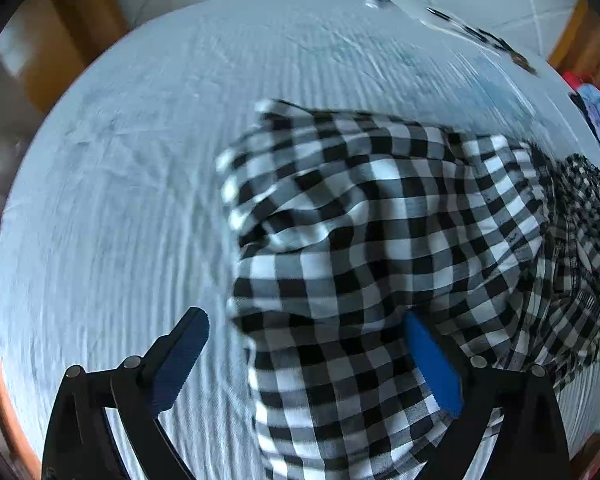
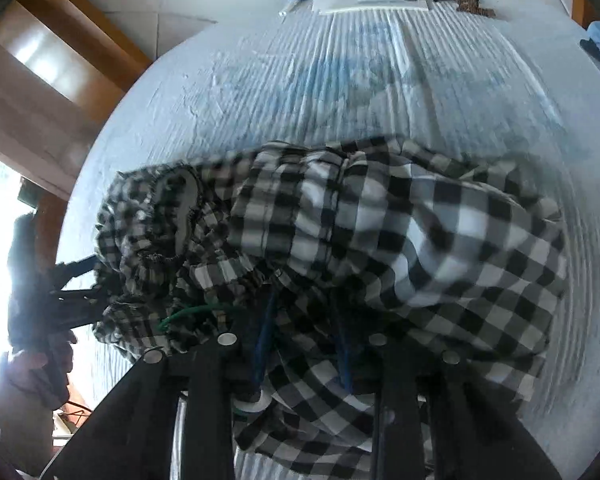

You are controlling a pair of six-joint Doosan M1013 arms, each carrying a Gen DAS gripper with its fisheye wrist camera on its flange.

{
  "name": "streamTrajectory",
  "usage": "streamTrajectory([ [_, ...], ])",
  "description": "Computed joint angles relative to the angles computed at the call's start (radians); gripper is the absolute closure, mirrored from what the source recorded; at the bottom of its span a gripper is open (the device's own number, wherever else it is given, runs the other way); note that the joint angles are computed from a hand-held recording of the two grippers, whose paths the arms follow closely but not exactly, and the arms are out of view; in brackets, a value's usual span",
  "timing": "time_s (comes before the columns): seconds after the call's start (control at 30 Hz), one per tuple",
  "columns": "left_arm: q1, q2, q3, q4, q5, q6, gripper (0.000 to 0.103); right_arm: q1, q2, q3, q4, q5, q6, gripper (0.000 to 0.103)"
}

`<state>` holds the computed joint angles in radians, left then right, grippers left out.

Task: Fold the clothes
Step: 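Grasp the folded gingham shirt bundle with the right tool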

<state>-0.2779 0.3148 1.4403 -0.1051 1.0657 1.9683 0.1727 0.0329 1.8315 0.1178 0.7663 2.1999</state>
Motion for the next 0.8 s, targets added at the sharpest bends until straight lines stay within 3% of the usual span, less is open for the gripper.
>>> streamTrajectory([
  [0.1,-0.009,-0.041,0.023,0.018,-0.022,-0.081,0.001,-0.036,-0.053,0.012,0.035,-0.006,-0.106,0.070],
  [0.17,-0.026,-0.074,0.047,0.017,-0.029,-0.160,0.001,-0.069,-0.078,0.018,0.078,0.003,-0.206,0.039],
  [0.23,-0.048,-0.107,0.072,0.019,-0.041,-0.245,0.001,-0.119,-0.096,0.020,0.148,0.034,-0.364,0.022],
  [0.37,-0.149,-0.182,0.159,0.070,-0.106,-0.521,0.000,-0.230,-0.087,0.020,0.290,0.120,-0.747,0.021],
  [0.47,-0.256,-0.238,0.231,0.122,-0.136,-0.806,0.000,-0.312,-0.075,0.027,0.414,0.191,-1.042,0.021],
  [0.57,-0.353,-0.251,0.251,0.180,-0.098,-1.008,0.000,-0.382,-0.055,0.023,0.490,0.281,-1.280,0.021],
  [0.73,-0.501,-0.250,0.270,0.309,-0.062,-1.311,0.000,-0.424,-0.029,0.007,0.521,0.397,-1.497,0.021],
  [0.8,-0.526,-0.242,0.272,0.319,-0.052,-1.363,0.000,-0.423,-0.020,0.007,0.510,0.404,-1.568,0.021],
])
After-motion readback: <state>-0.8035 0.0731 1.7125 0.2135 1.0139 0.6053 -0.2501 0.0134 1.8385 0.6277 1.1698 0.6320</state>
